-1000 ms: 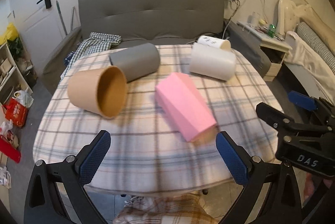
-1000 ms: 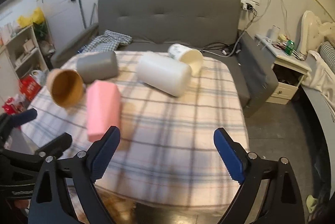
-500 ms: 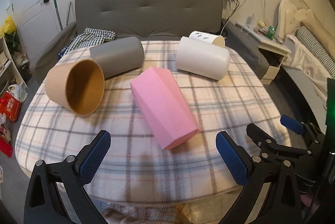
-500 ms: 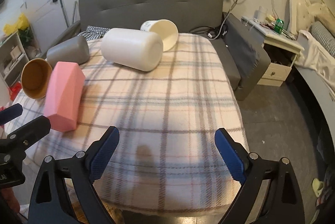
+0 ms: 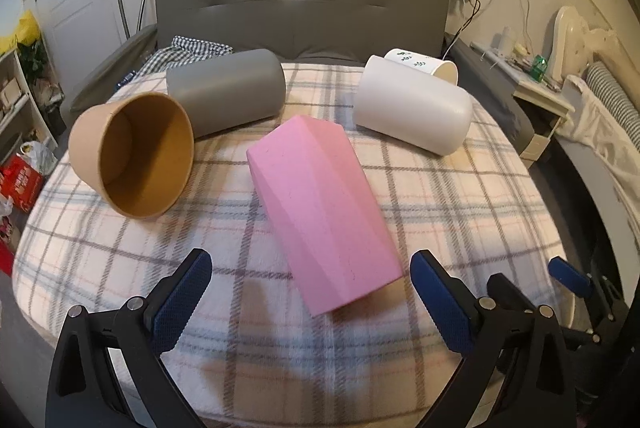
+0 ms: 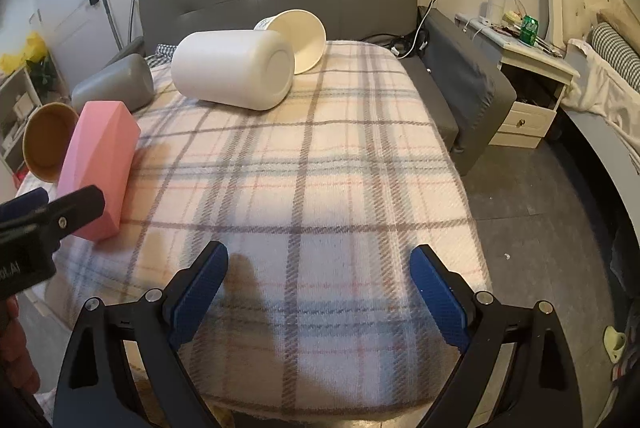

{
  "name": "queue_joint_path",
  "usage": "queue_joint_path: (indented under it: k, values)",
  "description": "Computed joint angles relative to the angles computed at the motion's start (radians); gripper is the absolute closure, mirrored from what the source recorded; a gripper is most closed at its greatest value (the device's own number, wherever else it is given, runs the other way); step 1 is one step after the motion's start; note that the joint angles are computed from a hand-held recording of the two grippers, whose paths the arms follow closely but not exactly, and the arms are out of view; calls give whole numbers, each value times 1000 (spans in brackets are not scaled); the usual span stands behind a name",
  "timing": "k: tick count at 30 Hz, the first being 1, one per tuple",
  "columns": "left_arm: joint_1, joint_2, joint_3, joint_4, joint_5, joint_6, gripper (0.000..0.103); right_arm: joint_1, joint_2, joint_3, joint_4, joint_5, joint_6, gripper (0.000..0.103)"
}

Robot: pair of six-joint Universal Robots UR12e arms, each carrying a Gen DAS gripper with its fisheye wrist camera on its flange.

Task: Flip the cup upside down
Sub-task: 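Carry the pink cup with the right gripper toward the tan cup, then lower the pink cup rim-down onto the table and open the right gripper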

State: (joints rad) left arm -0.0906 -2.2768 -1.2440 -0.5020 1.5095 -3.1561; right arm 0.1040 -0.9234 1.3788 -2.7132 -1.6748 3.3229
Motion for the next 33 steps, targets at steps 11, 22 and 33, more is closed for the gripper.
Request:
queue_joint_path:
  k: [11,22,33]
  values:
    - [9,12,10,-84,-81,81,48,2,-2,-7,-1,-1,-6,10]
    - [25,37,33,-66,-72,144,50,5,-23,4,-36,-8,12,10]
    - [30,16,94,-74,-110,204,51,10,-20,1,-40,-10,13,10]
